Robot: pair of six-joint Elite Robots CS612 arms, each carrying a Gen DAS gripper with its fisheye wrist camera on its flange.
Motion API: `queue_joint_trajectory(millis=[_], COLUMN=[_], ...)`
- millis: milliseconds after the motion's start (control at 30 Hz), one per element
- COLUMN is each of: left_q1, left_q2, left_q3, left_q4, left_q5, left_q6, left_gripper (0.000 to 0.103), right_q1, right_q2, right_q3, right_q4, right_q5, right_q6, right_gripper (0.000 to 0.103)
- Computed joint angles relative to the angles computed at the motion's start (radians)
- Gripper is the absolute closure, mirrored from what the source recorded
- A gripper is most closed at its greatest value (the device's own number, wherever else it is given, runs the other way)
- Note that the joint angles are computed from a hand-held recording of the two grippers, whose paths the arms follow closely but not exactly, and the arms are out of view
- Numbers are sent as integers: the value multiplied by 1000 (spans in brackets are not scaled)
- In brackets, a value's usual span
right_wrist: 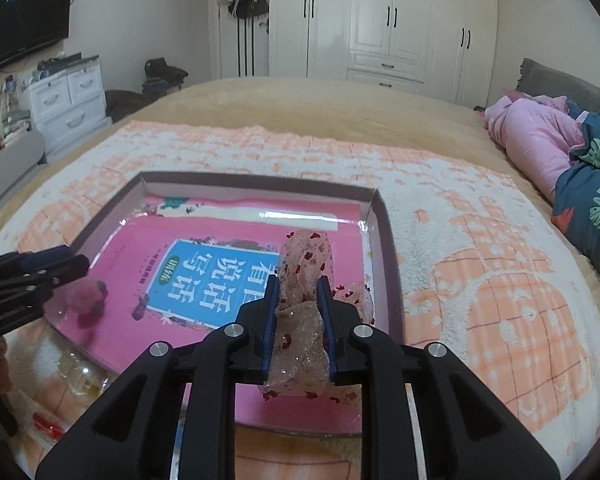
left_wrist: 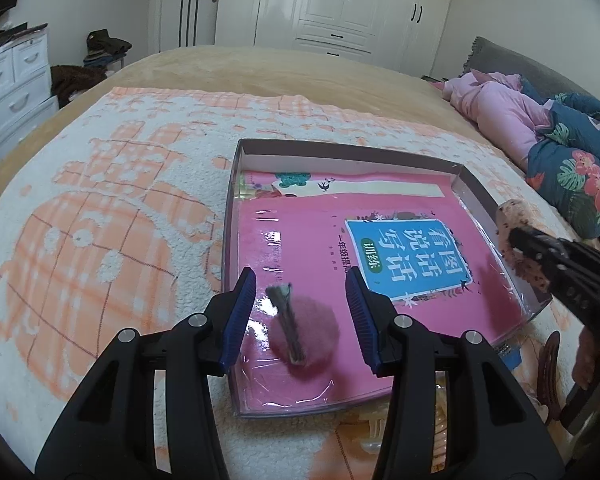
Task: Organize jewelry
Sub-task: 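Carry both items into the tray and open both tools to release them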
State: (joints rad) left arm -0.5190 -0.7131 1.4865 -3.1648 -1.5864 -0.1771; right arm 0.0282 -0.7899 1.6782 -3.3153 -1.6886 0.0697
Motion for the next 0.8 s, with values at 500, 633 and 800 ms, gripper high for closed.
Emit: queue_joint_trajectory(millis=[500,633,800], left_q1=[-1,-3,-6], left_q2=[-25,-40,-58], left_q3=[37,61,93], left_q4=[-53,-100,-149], left_q5=[-4,-5,-7], left_q6=[-11,-19,-25], left_gripper=[55,46,36], right_q1=[-10,-3,5], right_q2=[-16,-29,-42], right_q3=[45,83,126], right_q4=[-84,-151,-232], right_q5=[36,21,11], right_q6=[66,50,40], right_gripper=[36,30,20])
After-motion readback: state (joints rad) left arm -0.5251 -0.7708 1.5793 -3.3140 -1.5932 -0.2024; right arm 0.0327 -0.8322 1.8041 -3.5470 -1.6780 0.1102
